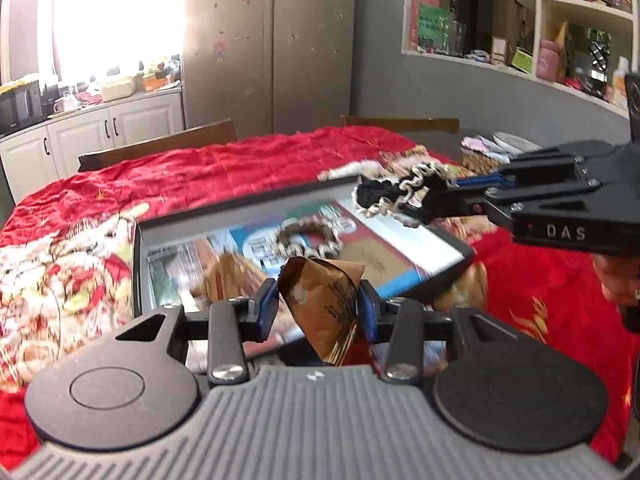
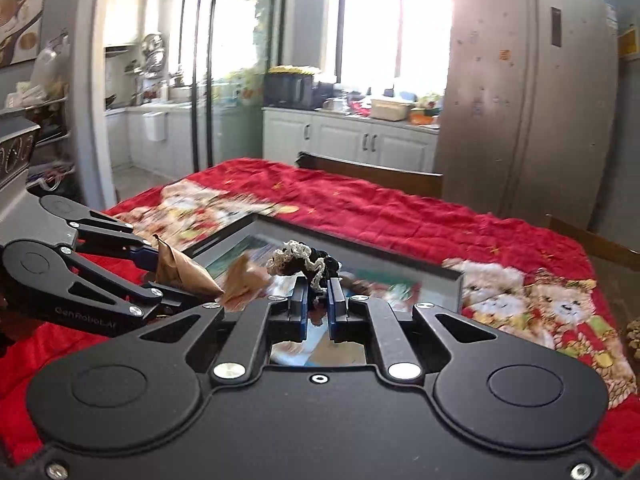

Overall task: Organize objects
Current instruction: 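Lift and carry both held items over the open black box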

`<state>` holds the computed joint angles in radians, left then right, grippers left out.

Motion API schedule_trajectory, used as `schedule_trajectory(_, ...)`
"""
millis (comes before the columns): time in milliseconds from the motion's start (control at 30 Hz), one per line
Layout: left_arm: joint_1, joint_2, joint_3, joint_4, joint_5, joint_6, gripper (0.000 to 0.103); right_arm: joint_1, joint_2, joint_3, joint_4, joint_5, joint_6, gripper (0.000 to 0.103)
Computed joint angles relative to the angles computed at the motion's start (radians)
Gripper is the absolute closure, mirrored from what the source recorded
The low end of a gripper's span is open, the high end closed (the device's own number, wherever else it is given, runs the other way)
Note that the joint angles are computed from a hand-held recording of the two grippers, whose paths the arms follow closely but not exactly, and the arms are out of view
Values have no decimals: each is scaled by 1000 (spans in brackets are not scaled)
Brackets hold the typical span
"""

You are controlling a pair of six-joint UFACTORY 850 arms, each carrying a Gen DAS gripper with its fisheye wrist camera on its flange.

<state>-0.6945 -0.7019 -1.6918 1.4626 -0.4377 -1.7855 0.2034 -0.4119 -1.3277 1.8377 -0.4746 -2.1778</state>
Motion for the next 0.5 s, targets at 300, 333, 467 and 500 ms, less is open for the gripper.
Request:
schedule_trajectory(300, 52, -123, -215, -177, -28, 186, 57, 23, -111, -164, -1, 103, 93, 94)
schedule_trajectory(333, 56, -136, -236, -191, -38, 196, 57, 24, -127, -186, -17, 112, 118, 94)
schedule_trajectory(467, 66, -189, -316, -247, -75, 247, 57, 31, -190, -266, -93, 153, 228, 94)
schedule_trajectory(500, 70, -200, -332, -259, -80, 253, 57, 32, -202, -280, -108, 162, 247, 94)
